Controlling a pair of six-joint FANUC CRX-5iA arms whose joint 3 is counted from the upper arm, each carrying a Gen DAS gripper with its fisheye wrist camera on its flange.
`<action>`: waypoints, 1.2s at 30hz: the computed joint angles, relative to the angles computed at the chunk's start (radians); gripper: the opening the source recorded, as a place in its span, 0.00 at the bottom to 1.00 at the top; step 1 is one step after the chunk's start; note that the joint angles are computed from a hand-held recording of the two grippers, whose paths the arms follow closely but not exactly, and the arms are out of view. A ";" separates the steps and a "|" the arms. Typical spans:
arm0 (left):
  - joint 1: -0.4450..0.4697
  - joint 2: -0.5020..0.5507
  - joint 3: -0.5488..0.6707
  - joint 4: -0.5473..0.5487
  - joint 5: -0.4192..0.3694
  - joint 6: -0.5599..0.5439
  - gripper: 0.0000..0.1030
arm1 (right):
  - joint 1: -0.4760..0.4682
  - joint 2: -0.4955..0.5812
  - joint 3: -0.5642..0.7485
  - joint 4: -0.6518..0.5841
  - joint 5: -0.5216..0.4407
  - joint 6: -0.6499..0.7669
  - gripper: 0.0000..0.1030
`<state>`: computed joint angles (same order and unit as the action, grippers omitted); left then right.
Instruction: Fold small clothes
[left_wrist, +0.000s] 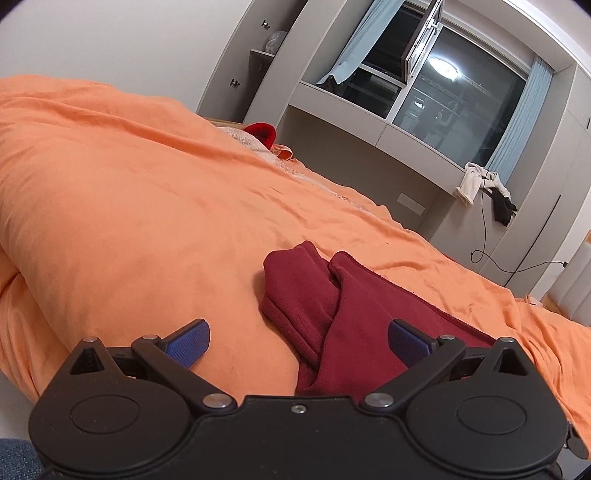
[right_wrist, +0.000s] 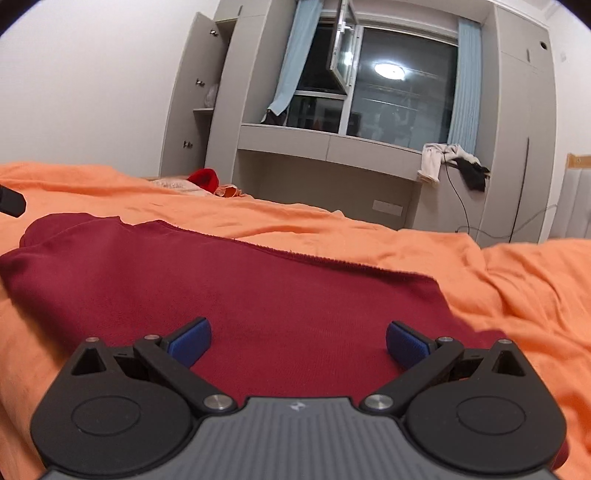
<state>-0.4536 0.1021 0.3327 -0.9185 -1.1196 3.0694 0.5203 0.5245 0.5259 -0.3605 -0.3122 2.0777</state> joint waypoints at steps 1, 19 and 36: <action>0.001 0.000 -0.001 0.001 0.003 0.000 0.99 | -0.002 -0.004 -0.005 -0.016 0.006 0.015 1.00; 0.064 -0.077 -0.168 0.159 0.329 -0.005 0.99 | -0.046 -0.002 0.023 -0.227 -0.020 0.166 1.00; 0.194 -0.099 -0.293 0.385 0.634 -0.085 0.99 | -0.046 -0.017 -0.005 -0.278 0.019 0.213 1.00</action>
